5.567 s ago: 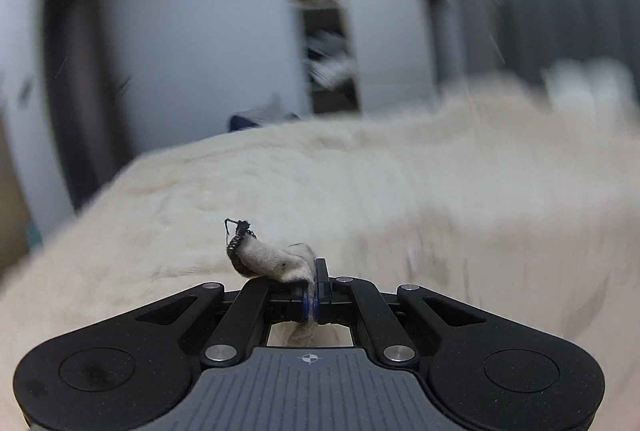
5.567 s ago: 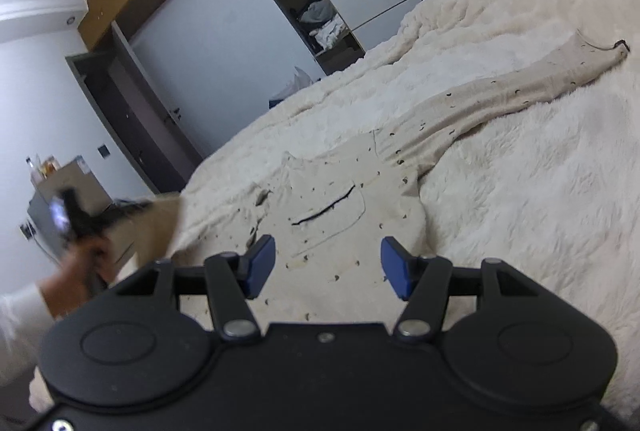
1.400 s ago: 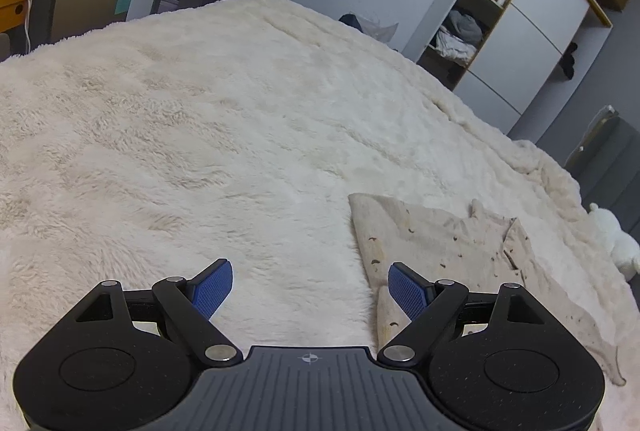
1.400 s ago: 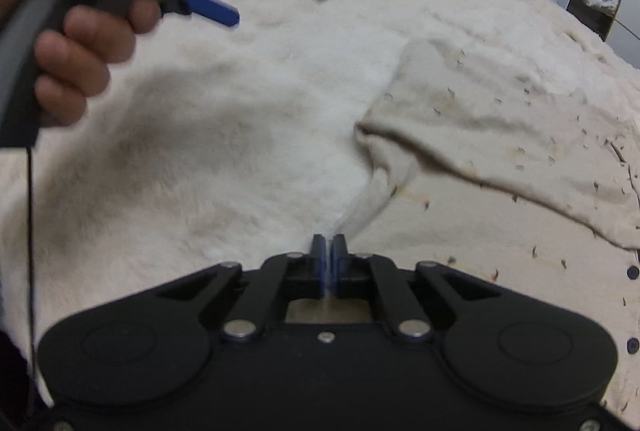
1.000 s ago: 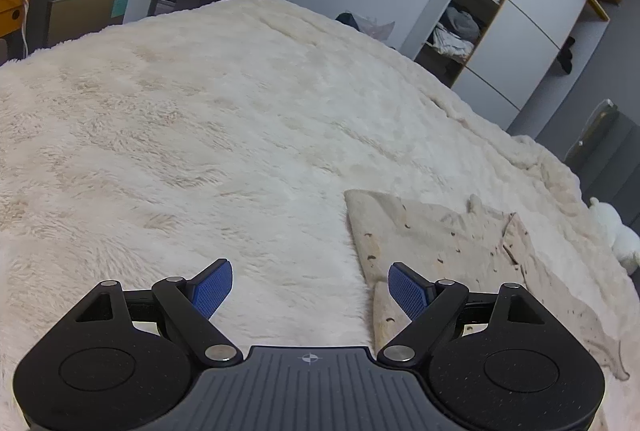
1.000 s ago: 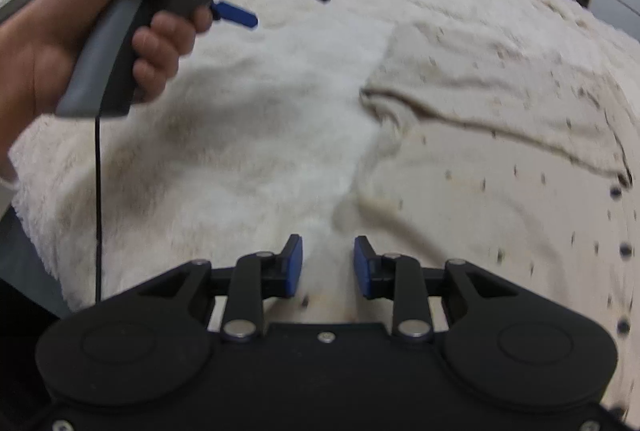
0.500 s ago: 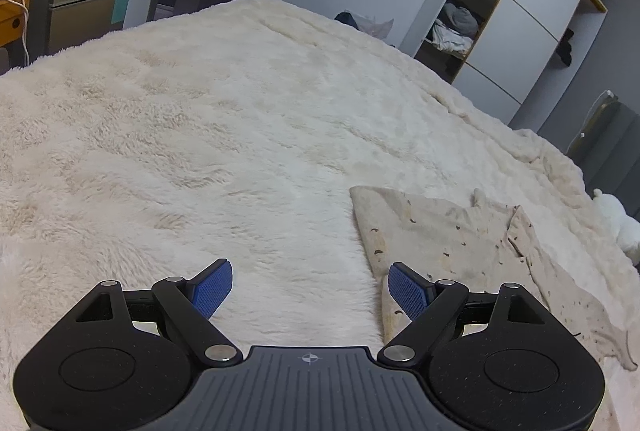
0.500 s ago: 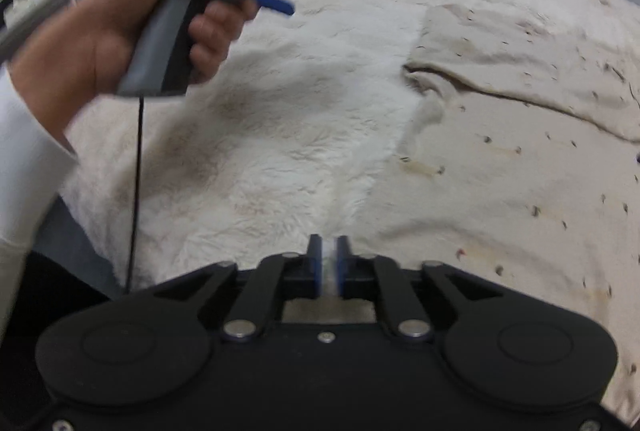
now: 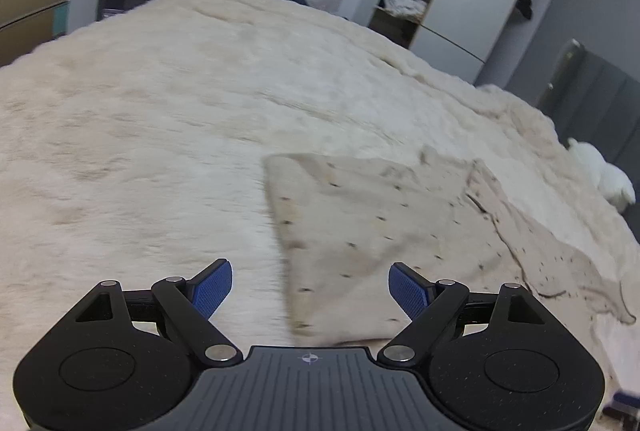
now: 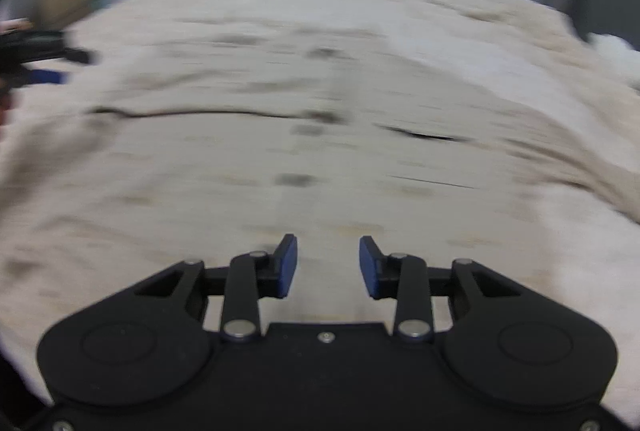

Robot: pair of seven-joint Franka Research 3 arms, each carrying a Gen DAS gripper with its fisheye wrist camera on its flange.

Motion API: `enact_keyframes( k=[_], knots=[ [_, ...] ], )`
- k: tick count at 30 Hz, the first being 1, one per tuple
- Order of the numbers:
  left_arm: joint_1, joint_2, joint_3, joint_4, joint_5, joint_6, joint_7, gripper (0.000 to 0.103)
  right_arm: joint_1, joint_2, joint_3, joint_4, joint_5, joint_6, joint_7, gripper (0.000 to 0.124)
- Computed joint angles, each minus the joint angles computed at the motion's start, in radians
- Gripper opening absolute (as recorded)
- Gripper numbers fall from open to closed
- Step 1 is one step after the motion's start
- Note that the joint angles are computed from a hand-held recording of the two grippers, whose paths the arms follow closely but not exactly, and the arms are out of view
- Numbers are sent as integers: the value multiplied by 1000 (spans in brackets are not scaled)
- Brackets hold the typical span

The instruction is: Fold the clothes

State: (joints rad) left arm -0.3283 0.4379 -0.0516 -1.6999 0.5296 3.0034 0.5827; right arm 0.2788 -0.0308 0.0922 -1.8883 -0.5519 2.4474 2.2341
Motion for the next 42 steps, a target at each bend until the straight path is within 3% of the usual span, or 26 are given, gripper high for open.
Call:
enact_keyframes(
  k=[3, 6, 11, 16, 17, 20, 23, 28, 31, 34, 36, 37, 38, 42],
  knots=[
    [8, 42, -43, 56, -32, -24, 49, 82, -49, -35, -37, -52, -9, 9, 4, 41],
    [-7, 96, -70, 139, -53, -60, 105, 82, -115, -61, -79, -111, 64, 71, -23, 42],
    [-31, 190, -107, 280, -102, -106, 195, 82, -165, -134, -185, -279, 629, 199, -324, 42],
    [-58, 256, -112, 379, -146, -151, 257, 82, -147, -222, -253, -390, 1009, 189, -592, 42],
    [-65, 271, -111, 403, -152, -165, 267, 82, -143, -231, -264, -400, 1067, 176, -641, 38],
    [-81, 308, -108, 461, -171, -193, 285, 82, -127, -251, -290, -420, 1239, 141, -782, 1],
    [-92, 340, -110, 511, -186, -215, 308, 82, -156, -286, -249, -466, 1273, 208, -824, 0],
    [-110, 392, -112, 595, -208, -257, 348, 82, -205, -342, -213, -519, 1262, 238, -781, 0],
    [-117, 412, -111, 625, -219, -276, 363, 82, -231, -357, -202, -529, 1214, 210, -734, 16],
    [-123, 433, -112, 659, -230, -295, 377, 82, -188, -387, -244, -560, 1309, 229, -804, 21],
    [-129, 448, -109, 684, -234, -310, 386, 82, -184, -396, -251, -572, 1319, 202, -829, 20],
    [-132, 455, -108, 696, -236, -317, 390, 82, -184, -400, -252, -578, 1318, 186, -839, 14],
    [-134, 460, -107, 705, -238, -321, 393, 82, -181, -406, -257, -586, 1329, 176, -856, 1],
    [-147, 489, -103, 755, -243, -344, 409, 82, -174, -451, -259, -626, 1379, 211, -916, 1]
  ],
)
